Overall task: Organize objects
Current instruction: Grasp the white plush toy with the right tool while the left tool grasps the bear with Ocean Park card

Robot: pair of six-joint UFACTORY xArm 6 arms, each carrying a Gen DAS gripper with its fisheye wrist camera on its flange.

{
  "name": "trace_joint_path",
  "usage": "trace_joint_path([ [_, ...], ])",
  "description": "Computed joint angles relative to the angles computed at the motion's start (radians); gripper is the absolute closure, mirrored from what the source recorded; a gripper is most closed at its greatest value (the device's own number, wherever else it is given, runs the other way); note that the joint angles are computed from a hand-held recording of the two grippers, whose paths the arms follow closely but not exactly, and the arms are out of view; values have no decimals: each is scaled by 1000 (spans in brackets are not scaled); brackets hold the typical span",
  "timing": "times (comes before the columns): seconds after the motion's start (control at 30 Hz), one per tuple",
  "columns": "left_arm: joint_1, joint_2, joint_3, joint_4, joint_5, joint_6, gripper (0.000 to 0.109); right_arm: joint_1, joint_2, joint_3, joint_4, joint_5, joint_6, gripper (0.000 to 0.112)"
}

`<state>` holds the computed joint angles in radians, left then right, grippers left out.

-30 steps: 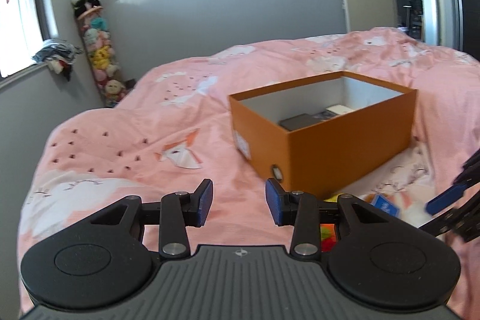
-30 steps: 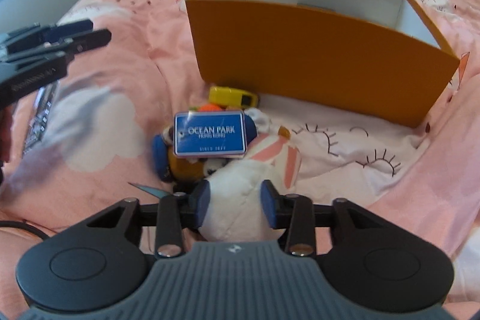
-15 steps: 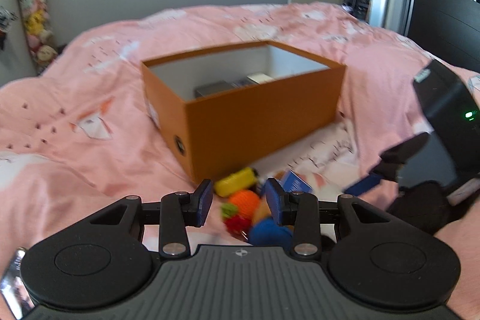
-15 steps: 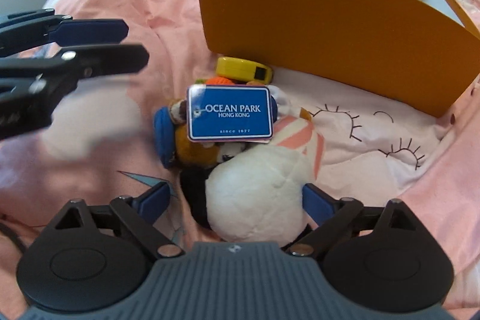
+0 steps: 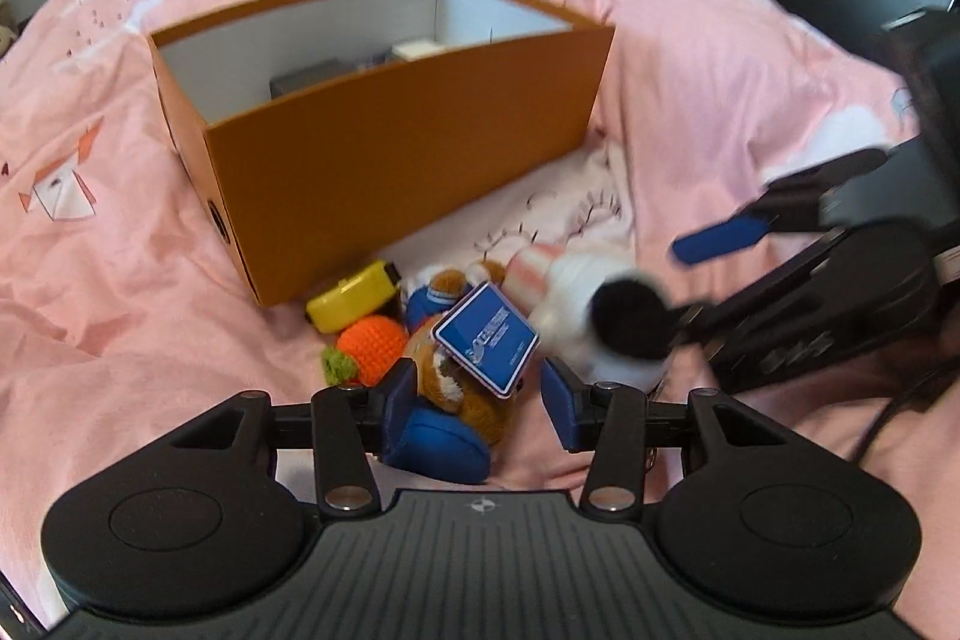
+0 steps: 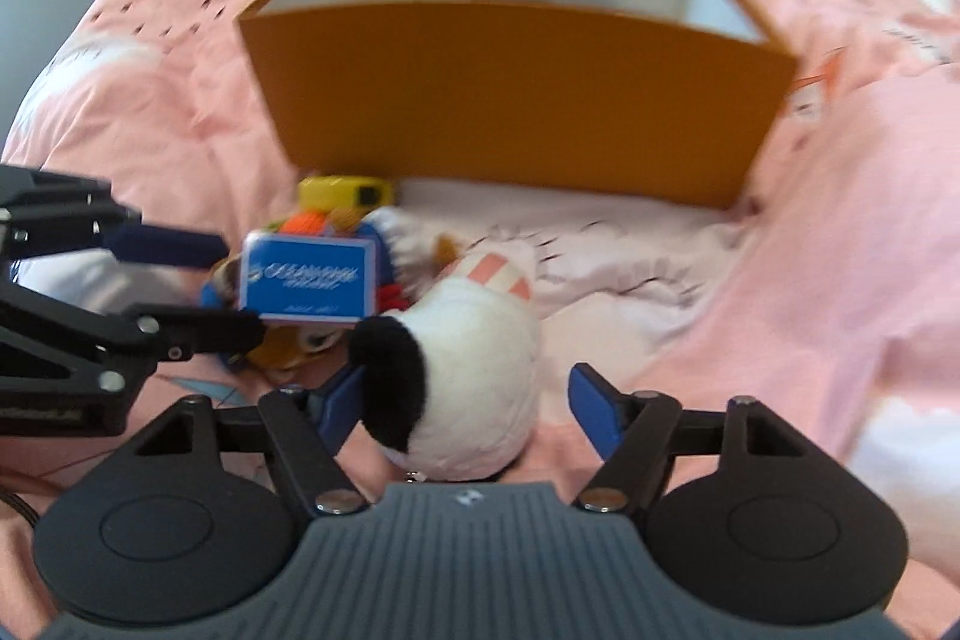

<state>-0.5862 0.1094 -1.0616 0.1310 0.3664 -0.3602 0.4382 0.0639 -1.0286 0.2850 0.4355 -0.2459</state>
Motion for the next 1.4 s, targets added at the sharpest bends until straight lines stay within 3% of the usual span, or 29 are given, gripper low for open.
trace_joint_path([
  [0.1, 0, 32, -60, -61, 91, 85, 53, -23, -29, 25, -59, -24, 67, 58],
  [0.23, -4, 81, -144, -45, 202, 156, 51, -58, -47, 43, -245, -44, 226, 68],
  [0.4, -7, 165, -278, -49, 338, 229, 45, -89, -33, 14, 34, 8, 29, 67],
  [0.57, 4, 237, -381, -68, 429, 218, 45, -90, -30, -5, 106, 11, -81, 57],
  [0.77, 2, 267, -416, -61, 458, 170, 45, -66, -22, -26, 162, 23, -227, 47],
  [0.9, -5, 261, -407, -40, 469, 157, 45, -58, 26, -64, 22, 58, -169, 45],
  [1.13, -23, 287, -433, 25, 519, 101, 43, -102, 90, -133, 167, 183, -228, 51],
  [1.23, -30, 270, -403, 63, 482, 57, 45, -104, 83, -121, 195, 177, -242, 54],
  [1.4, -20, 174, -265, 56, 340, -69, 48, -119, 69, -112, 263, 184, -273, 59],
])
